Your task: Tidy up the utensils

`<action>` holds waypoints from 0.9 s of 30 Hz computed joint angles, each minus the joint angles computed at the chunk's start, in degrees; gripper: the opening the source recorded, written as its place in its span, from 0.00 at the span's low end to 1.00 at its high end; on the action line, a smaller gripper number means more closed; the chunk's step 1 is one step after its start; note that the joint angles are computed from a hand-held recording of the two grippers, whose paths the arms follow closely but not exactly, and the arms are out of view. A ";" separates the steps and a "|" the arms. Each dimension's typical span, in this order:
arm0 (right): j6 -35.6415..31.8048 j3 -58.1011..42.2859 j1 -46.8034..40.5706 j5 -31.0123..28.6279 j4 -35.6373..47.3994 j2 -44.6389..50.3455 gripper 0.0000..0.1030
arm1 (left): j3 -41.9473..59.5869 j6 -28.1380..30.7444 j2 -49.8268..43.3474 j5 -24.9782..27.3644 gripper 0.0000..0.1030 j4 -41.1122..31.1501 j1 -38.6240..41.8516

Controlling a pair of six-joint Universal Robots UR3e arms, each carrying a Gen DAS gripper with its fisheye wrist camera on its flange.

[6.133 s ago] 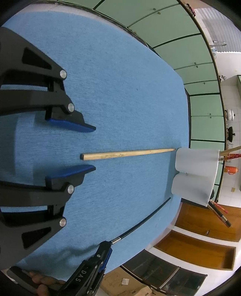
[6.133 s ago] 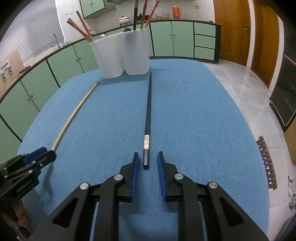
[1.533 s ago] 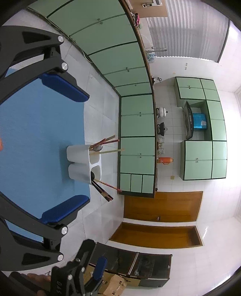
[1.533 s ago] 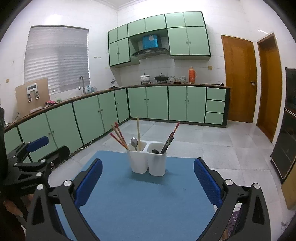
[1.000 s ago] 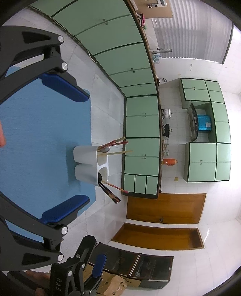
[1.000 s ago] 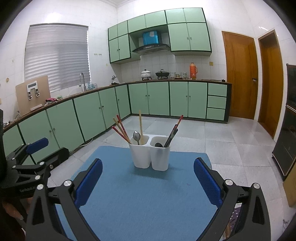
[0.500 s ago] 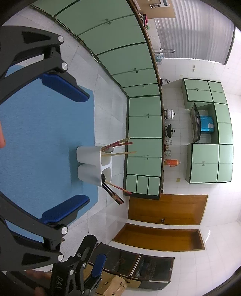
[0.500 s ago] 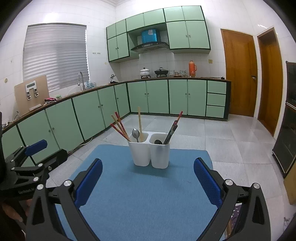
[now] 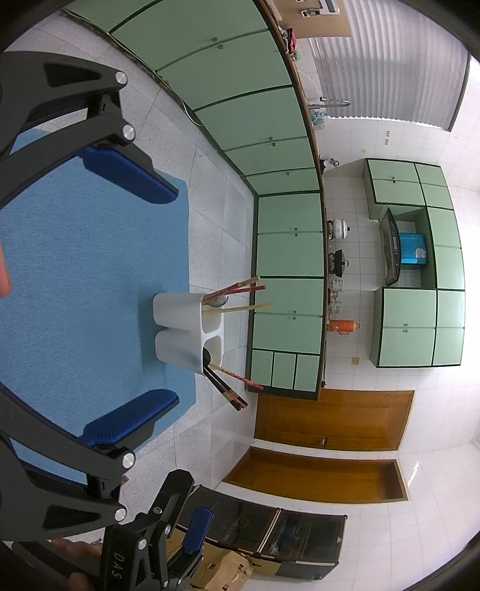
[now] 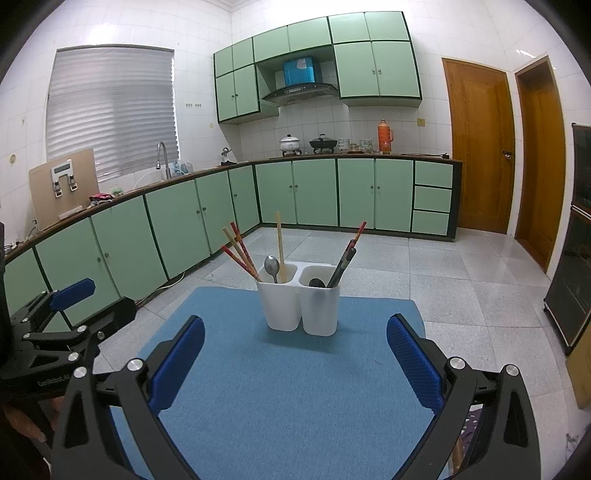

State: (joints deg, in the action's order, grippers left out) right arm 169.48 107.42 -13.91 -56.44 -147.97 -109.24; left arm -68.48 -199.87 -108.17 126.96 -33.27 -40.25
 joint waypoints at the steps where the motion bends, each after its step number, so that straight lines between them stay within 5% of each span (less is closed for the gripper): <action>1: 0.04 0.04 -0.01 0.02 -0.10 -0.04 0.94 | -0.06 -0.02 0.03 -0.05 0.95 0.02 0.03; 27: -0.57 0.36 -0.63 0.55 0.06 -0.12 0.94 | -0.81 -0.03 0.33 -0.12 0.95 0.51 0.15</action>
State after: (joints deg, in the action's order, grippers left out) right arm 168.91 107.77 -14.53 -55.88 -147.91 -109.36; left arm -69.30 -199.90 -107.85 126.84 -32.76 -40.10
